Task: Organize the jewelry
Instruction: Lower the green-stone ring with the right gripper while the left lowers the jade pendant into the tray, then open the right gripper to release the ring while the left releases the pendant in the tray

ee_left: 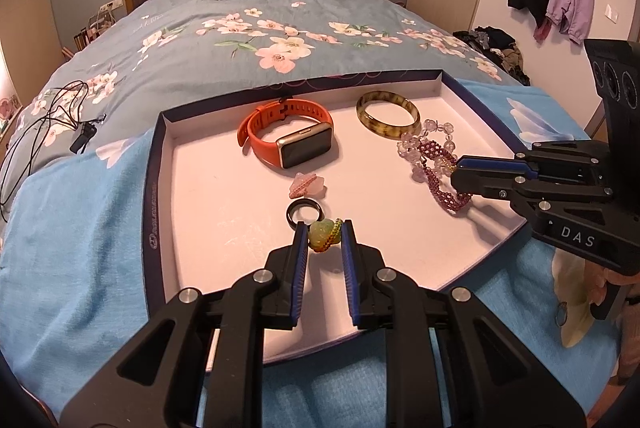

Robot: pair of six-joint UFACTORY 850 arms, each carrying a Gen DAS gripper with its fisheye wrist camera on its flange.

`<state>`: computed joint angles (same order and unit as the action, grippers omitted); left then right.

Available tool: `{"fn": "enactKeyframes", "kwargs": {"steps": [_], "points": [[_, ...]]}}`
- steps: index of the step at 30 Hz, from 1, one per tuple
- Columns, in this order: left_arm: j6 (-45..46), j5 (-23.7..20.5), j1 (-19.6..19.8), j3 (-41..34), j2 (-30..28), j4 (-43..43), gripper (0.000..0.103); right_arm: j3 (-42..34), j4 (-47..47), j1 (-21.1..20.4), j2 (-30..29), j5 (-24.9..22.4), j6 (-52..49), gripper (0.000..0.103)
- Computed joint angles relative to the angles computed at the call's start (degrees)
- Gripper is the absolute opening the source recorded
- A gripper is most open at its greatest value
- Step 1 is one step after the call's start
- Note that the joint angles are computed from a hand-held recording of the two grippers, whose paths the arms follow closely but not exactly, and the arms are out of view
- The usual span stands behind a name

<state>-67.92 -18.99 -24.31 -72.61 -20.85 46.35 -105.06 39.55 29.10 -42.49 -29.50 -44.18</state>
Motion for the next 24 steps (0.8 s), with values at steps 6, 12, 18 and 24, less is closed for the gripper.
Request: {"fn": "enactKeyframes", "kwargs": {"steps": [6,12,18,24], "points": [[2.7,0.7,0.5,-0.5,-0.8,-3.3,0.017,-1.3,-2.0,0.2,-1.0,-0.4,2.4,0.007],[4.7,1.3,0.9,-0.7,-1.1,-5.8,0.018,-1.3,-2.1,0.2,-1.0,-0.1,2.7,0.009],[0.2,1.9,1.0,0.6,0.0,-1.5,0.033,0.3,0.3,-0.1,0.2,1.2,1.0,0.013],[-7.7,2.3,0.2,3.5,3.3,6.8,0.035,3.4,5.1,-0.9,2.8,2.5,-2.7,0.017]]}}
